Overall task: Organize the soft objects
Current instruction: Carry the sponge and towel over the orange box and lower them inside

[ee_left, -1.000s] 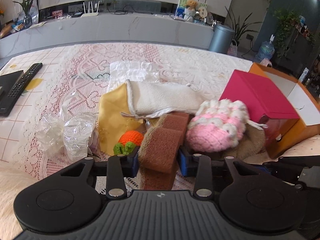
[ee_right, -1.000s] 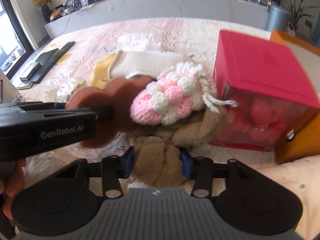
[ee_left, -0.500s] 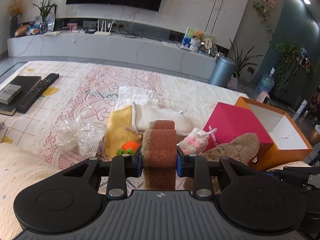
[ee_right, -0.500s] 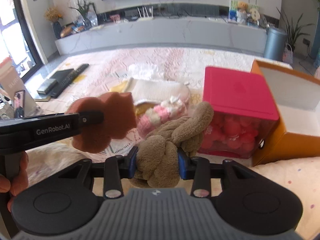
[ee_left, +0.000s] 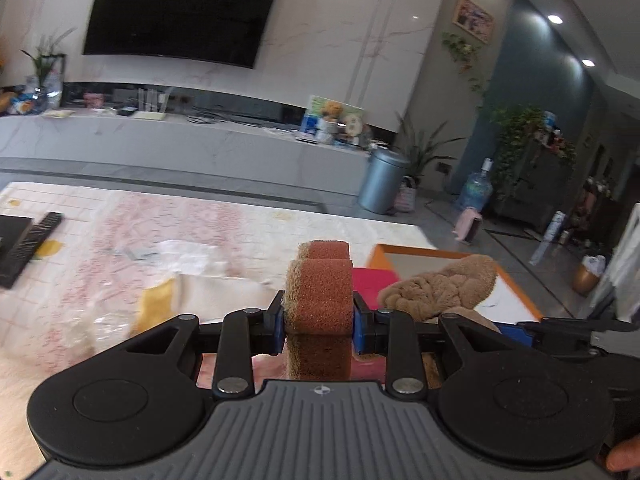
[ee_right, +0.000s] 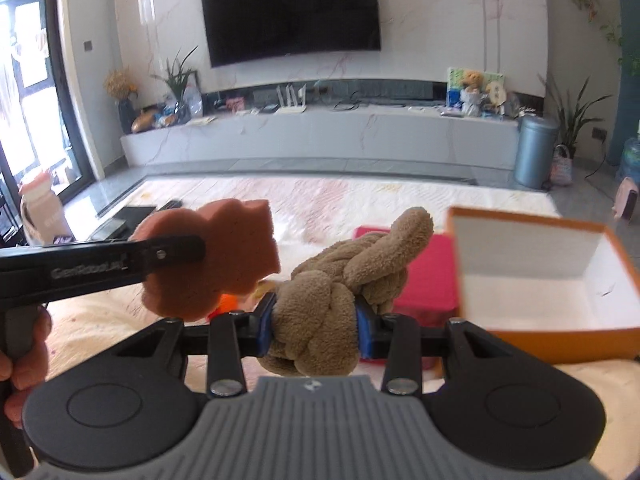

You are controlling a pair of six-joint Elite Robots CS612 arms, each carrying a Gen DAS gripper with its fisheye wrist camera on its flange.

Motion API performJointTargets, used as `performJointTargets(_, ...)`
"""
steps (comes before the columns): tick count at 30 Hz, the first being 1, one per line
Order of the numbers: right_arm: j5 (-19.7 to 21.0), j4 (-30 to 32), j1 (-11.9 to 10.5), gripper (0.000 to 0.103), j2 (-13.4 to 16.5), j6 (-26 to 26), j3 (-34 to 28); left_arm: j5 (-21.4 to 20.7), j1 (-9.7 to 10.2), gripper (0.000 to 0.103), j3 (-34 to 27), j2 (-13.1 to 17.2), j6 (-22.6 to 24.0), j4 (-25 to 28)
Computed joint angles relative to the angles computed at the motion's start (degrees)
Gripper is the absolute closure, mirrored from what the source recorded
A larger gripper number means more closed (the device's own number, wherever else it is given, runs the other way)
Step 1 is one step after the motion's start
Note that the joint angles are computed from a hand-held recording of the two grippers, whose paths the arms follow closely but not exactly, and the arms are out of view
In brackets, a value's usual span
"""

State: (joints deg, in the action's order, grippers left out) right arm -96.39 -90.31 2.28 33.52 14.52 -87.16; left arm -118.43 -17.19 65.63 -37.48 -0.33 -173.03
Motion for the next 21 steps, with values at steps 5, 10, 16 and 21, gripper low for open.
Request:
performJointTargets(5,0.2,2.1,-3.2,0.064,-0.1,-4.7,-3.2,-3.6,-1.61,0.069,-4.5,1.3,0.2,5.0)
performJointTargets(10,2.1,3.5,-7.0,0.063,0.8,-9.1,-5.7,-3.9,-4.13,0.069,-9.9,4.2,3.5,9.8)
performJointTargets(16,5.9,8.4,-10.8,0.063,1.2,-8.5,-5.6,-0.7,-7.5,0.069,-15.1,7.1,7.9,18.2)
performJointTargets(21,9.5,10.3,-13.0,0.063,1.1,-9.4,-2.7,3.7,-9.63,0.069,-19.6,9.7,11.4,23.7)
